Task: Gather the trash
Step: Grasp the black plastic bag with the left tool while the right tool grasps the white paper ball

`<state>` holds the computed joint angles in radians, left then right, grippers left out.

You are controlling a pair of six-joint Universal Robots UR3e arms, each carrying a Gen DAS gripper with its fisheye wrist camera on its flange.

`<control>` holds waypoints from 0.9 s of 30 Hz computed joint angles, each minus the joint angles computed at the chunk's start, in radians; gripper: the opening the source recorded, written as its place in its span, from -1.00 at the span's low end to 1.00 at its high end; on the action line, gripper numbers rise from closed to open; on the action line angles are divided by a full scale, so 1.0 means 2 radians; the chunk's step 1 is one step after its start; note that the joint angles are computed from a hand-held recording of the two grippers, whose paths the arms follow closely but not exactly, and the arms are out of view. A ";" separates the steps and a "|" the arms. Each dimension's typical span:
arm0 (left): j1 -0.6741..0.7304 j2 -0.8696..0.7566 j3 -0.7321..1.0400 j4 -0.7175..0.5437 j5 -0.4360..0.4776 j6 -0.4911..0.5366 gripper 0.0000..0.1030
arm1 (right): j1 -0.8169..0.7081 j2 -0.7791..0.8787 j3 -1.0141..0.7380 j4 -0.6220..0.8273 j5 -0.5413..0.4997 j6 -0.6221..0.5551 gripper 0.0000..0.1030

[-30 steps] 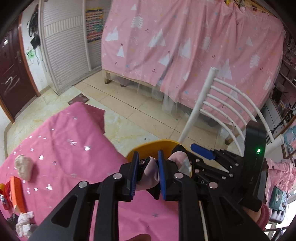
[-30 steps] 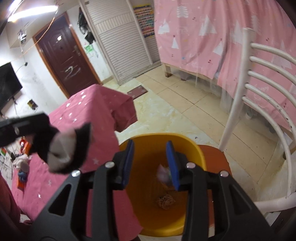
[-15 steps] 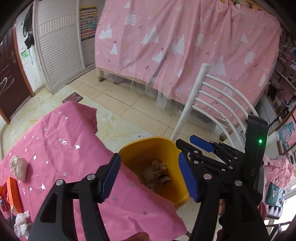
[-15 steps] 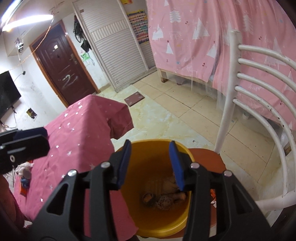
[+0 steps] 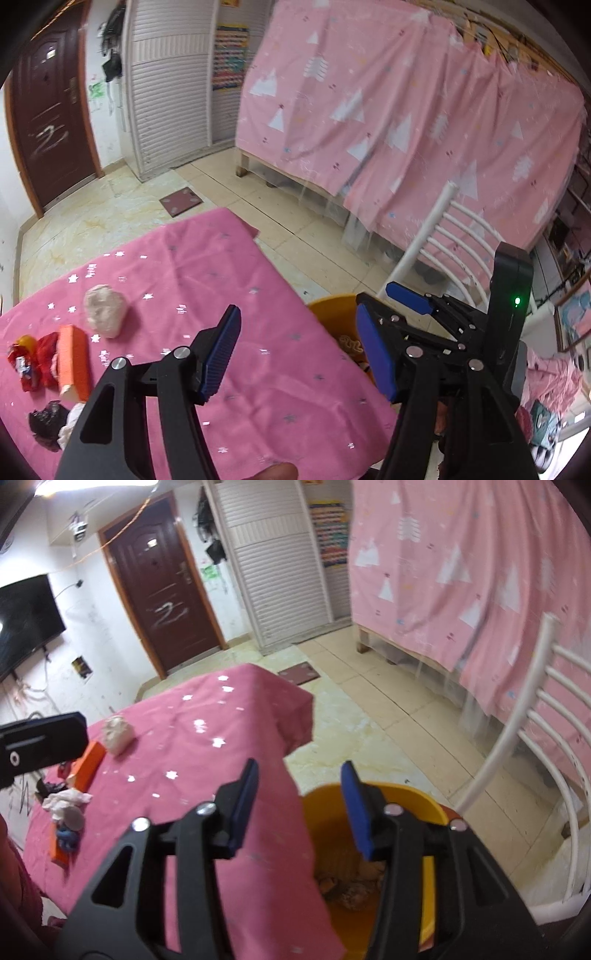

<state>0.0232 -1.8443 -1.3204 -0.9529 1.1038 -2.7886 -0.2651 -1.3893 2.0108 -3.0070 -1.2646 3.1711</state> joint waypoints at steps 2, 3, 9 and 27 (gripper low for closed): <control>0.015 0.009 -0.007 0.001 -0.006 0.002 0.11 | 0.020 0.010 -0.024 0.010 -0.009 0.005 -0.02; 0.021 0.012 -0.009 0.002 -0.007 0.002 0.11 | 0.030 0.016 -0.035 0.013 -0.014 0.008 -0.02; 0.073 0.029 -0.016 -0.006 -0.018 0.022 0.11 | 0.090 0.060 -0.115 0.054 -0.039 0.015 -0.02; 0.263 0.014 -0.009 -0.012 -0.042 0.071 0.11 | 0.223 0.235 -0.434 0.215 -0.087 0.018 -0.02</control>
<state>0.5494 -1.8162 -1.3375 -0.9775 1.0194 -2.6468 0.1815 -0.9190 1.1436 -2.5765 -1.4379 3.2078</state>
